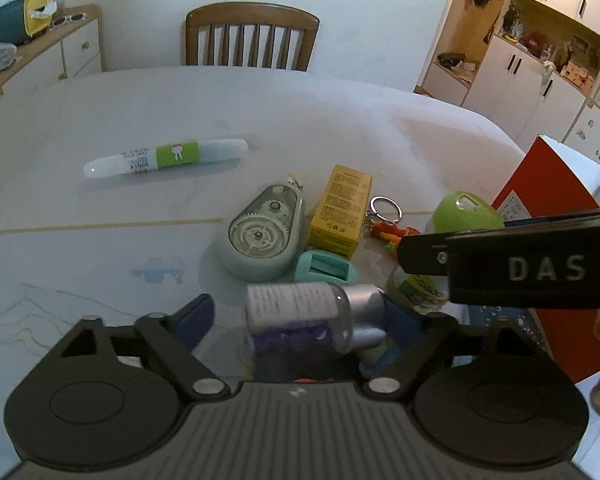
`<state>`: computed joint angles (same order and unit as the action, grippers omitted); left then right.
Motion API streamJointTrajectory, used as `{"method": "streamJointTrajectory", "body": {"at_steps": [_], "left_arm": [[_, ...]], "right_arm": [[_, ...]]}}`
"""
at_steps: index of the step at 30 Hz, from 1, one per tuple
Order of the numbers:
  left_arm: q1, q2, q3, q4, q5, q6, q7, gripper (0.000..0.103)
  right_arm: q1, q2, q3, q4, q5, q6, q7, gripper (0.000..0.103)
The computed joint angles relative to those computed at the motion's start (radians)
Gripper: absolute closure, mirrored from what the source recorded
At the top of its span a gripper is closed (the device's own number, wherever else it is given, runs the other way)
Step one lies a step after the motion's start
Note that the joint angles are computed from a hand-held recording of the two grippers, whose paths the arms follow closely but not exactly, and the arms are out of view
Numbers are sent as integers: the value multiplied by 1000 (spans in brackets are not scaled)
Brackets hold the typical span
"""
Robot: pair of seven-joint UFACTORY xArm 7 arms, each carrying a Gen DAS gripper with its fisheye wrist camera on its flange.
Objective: Organize rigid objects
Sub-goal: 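Grasp the purple-bead vial with the left tool while the right tool grasps the green-lidded jar, then carry the vial and green-lidded jar into the red shoebox with both tools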
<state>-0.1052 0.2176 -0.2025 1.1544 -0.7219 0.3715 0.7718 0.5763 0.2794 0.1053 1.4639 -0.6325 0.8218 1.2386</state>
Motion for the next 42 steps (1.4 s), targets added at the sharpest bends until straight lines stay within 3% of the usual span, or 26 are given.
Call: {"method": "streamJointTrajectory", "body": {"at_steps": [8, 23, 42], "left_arm": [[7, 7, -1, 10, -8, 14, 1, 29], [6, -41, 6, -6, -43, 27, 78, 30], [-88, -232, 81, 1, -32, 188, 36, 30]], "right_arm": [[5, 10, -4, 11, 0, 22, -1, 59], [5, -82, 21, -64, -52, 50, 76, 60], [-89, -353, 145, -202, -45, 98, 97, 60]]}}
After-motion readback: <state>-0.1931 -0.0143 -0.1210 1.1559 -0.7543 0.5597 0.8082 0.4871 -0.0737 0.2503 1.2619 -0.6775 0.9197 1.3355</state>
